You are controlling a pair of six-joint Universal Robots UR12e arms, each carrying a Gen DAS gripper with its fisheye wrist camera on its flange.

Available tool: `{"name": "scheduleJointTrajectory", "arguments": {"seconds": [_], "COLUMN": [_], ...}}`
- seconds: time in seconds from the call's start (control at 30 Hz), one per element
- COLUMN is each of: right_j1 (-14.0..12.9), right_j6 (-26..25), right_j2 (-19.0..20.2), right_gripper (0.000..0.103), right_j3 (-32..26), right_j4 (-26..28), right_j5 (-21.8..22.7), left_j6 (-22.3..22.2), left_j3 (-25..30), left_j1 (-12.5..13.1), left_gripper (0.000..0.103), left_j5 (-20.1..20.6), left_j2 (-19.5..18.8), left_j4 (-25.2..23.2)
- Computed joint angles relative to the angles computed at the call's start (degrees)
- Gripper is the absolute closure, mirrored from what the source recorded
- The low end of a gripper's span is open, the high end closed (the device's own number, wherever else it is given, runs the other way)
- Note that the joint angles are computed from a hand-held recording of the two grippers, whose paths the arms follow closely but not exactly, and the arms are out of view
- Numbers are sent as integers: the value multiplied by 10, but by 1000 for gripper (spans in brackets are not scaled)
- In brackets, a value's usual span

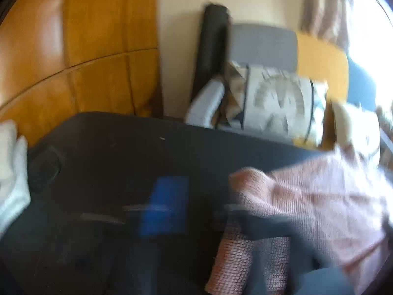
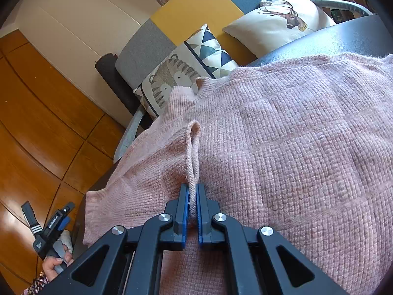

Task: Fold clothes

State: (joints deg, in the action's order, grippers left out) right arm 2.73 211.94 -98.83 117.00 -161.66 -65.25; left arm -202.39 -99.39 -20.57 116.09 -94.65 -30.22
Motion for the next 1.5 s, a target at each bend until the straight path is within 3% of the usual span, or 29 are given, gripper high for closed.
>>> {"name": "scheduleJointTrajectory", "arguments": {"seconds": [0.1, 0.17, 0.4, 0.57, 0.77, 0.87, 0.97, 1.07, 1.2, 1.3, 1.5], "right_j1": [0, -1, -2, -3, -4, -5, -5, -5, -5, -5, -6], "right_j6": [1, 2, 4, 5, 7, 7, 7, 7, 6, 6, 18], "right_j2": [0, 0, 1, 1, 0, 0, 0, 0, -1, -1, 0], "right_gripper": [101, 101, 101, 101, 101, 101, 101, 101, 101, 101, 98], "right_j3": [0, 1, 3, 4, 6, 6, 6, 7, 7, 8, 9], "right_j4": [-2, -3, -9, -12, -14, -14, -15, -14, -15, -15, -25], "right_j5": [1, 2, 5, 7, 9, 10, 10, 10, 11, 12, 18], "left_j6": [4, -1, 28, 91, 68, 99, 129, 136, 112, 111, -9], "left_j3": [5, -1, 48, 42, -8, -46, -70, -66, -58, -39, -18], "left_j1": [8, 17, 22, 16, 48, 34, 25, 11, 11, -6, -41], "left_gripper": [103, 103, 103, 103, 103, 103, 102, 102, 102, 102, 91], "left_j5": [-46, -100, -98, -83, -186, -163, -191, -180, -178, -132, -85], "left_j2": [-4, -3, -43, -45, 1, 35, 55, 51, 52, 46, 21], "left_j4": [7, 28, -77, -60, -24, 9, 43, -4, -54, -91, -90]}}
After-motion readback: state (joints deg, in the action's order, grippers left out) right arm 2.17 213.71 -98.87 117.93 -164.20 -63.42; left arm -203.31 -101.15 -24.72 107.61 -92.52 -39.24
